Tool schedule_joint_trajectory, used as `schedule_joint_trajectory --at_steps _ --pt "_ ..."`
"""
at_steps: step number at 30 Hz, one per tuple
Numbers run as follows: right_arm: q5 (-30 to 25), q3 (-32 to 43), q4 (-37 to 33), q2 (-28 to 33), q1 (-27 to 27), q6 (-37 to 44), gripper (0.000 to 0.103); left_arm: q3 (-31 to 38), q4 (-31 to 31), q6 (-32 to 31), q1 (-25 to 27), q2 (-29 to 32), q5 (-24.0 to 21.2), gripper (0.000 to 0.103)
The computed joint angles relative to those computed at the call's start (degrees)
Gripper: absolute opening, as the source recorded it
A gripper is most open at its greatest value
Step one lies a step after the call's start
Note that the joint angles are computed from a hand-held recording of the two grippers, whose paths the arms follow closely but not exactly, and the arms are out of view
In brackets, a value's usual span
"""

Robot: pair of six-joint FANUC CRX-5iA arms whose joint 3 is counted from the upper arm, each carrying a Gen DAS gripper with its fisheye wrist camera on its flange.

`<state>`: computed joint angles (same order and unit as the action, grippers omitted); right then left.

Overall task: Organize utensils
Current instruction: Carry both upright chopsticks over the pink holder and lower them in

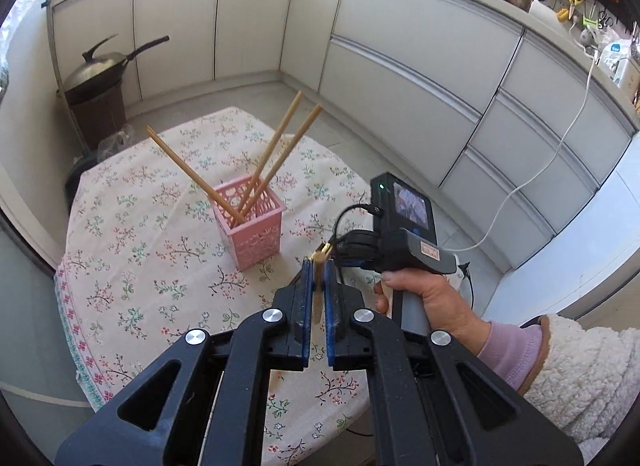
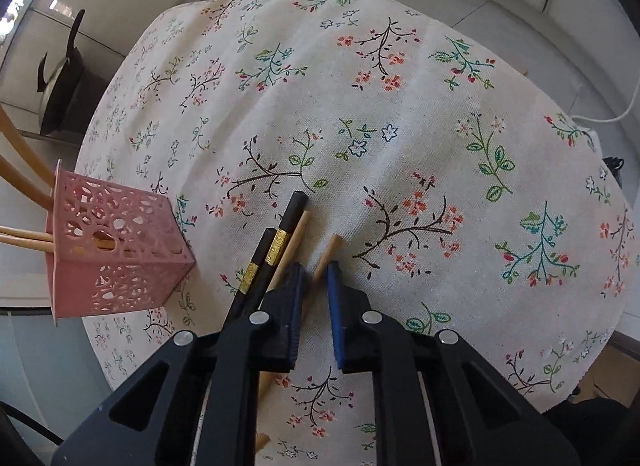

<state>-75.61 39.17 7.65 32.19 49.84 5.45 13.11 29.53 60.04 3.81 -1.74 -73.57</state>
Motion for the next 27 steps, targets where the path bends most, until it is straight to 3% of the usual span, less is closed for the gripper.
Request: schedule_joint_trajectory --at_steps 2,8,14,19,27 --pt "7.3 -6.7 0.1 -3.9 -0.5 -0.9 0.005 -0.8 1.4 -0.1 0.6 -0.8 1.2 0.005" --pt "16.2 -18.2 10.4 -12.7 2.1 -4.5 0.005 -3.9 4.7 0.1 1.7 -3.7 6.0 0.005" --pt "18.3 -26.4 25.4 -21.5 7.3 -6.9 0.005 -5.8 6.2 2.0 2.6 -5.4 9.1 0.005" --pt "18.6 -28.9 34.3 -25.8 10.7 -8.4 0.005 -6.1 7.3 3.6 2.6 -6.1 11.6 0.005" --pt "16.9 -23.7 44.6 -25.9 12.4 -6.8 0.005 -0.2 6.0 8.3 1.7 -3.2 14.2 0.005"
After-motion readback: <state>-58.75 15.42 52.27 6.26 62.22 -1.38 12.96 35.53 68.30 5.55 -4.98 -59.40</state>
